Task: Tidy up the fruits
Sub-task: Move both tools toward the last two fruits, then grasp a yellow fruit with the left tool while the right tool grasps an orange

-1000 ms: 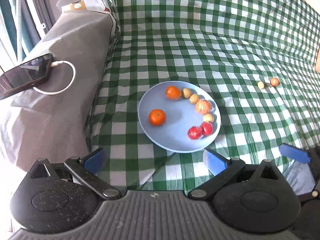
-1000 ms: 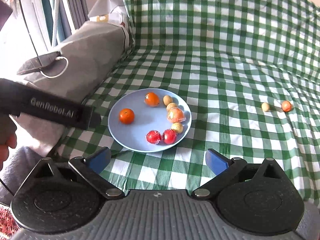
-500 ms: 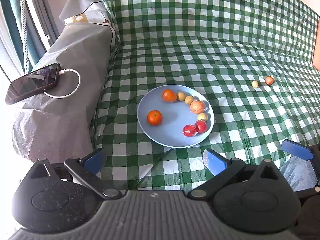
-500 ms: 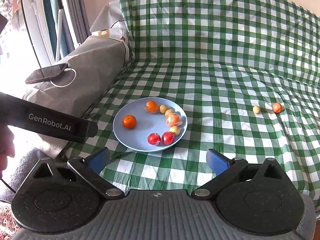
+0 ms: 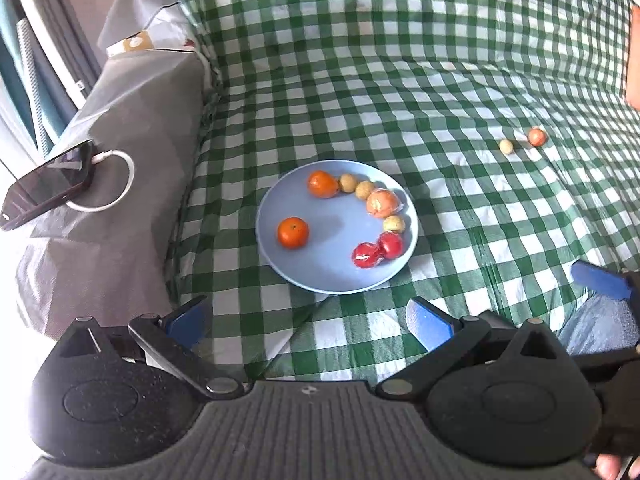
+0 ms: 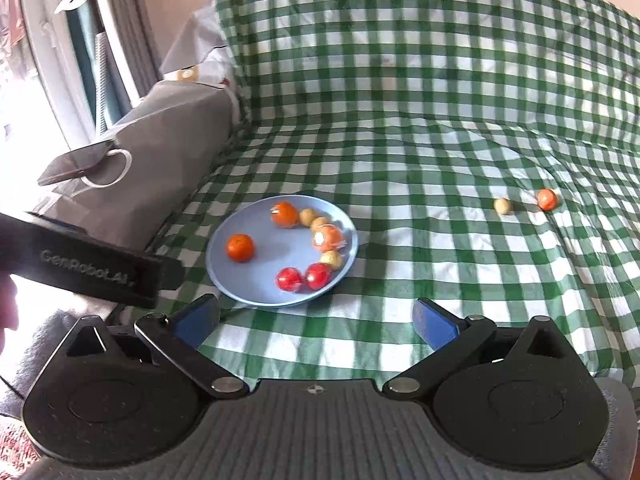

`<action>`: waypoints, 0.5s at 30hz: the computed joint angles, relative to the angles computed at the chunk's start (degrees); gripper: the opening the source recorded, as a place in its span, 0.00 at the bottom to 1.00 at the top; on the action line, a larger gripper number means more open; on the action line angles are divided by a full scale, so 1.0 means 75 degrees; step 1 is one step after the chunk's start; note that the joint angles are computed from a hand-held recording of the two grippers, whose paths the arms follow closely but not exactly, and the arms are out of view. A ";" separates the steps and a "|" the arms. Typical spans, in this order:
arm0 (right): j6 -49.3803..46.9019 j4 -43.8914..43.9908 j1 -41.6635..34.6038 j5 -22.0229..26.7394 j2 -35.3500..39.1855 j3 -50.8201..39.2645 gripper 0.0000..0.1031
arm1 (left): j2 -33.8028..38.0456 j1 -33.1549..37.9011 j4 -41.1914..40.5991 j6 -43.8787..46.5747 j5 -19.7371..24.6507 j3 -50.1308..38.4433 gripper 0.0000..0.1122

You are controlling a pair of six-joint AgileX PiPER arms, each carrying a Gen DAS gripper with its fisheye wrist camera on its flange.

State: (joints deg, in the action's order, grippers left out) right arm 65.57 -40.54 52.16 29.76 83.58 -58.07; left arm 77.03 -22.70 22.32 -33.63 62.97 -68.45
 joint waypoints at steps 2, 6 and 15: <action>0.0193 -0.0158 -0.0256 -0.0018 -0.0077 0.0189 0.99 | 0.0396 -0.0114 -0.0041 0.0052 0.0012 -0.0292 0.92; 0.0606 -0.0635 -0.1059 -0.0143 -0.0377 0.0772 0.99 | 0.1396 -0.0344 -0.0161 0.0273 -0.0101 -0.1150 0.92; 0.1206 -0.2093 -0.4283 -0.1500 0.0374 0.0989 0.99 | 0.4999 -0.0643 -0.0797 0.0946 -0.0572 -0.4958 0.92</action>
State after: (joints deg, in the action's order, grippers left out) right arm 74.62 -56.24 20.03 18.51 86.38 -50.66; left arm 114.52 -27.53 16.34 -26.53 58.68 -105.63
